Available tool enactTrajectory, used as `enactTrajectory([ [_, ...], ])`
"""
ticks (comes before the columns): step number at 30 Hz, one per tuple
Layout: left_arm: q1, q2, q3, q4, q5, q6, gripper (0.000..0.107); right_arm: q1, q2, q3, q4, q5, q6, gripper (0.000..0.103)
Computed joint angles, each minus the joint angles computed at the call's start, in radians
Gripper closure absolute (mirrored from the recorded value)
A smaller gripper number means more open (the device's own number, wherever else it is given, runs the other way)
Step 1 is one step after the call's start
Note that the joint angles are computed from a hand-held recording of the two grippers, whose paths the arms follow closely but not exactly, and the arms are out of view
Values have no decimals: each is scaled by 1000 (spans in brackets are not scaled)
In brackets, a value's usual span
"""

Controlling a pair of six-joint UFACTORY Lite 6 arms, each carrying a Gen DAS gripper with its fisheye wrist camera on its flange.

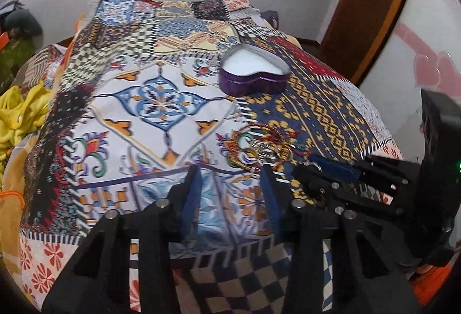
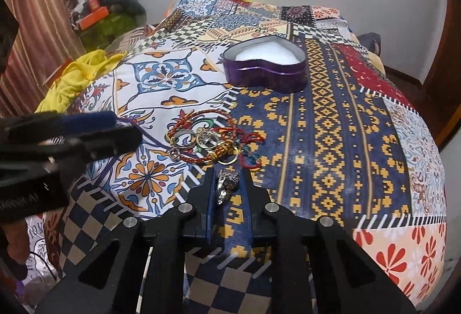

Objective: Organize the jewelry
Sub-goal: 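Lower the right tool to the jewelry pile and grasp the silver ring, then carry the silver ring with the right tool into the purple heart tin and release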

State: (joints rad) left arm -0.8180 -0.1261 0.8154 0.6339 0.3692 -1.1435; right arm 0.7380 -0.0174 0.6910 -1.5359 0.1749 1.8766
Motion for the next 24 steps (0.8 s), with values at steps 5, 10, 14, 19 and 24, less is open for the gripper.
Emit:
enactTrajectory([
  [5, -17, 46, 29, 6, -22, 8, 73, -53, -44, -27, -7, -24, 4, 88],
  [10, -9, 120, 63, -98, -57, 118, 84, -102, -98, -49, 43, -37, -53, 88],
  [14, -6, 154, 71, -105, -80, 120, 87, -105, -117, -53, 75, -19, -90, 88],
  [19, -7, 180, 90, -66, -77, 82, 91, -110, -120, -55, 53, -24, -72, 88],
  [24, -14, 175, 90, -33, -57, 57, 98, -111, -129, -57, 62, -21, -77, 88],
])
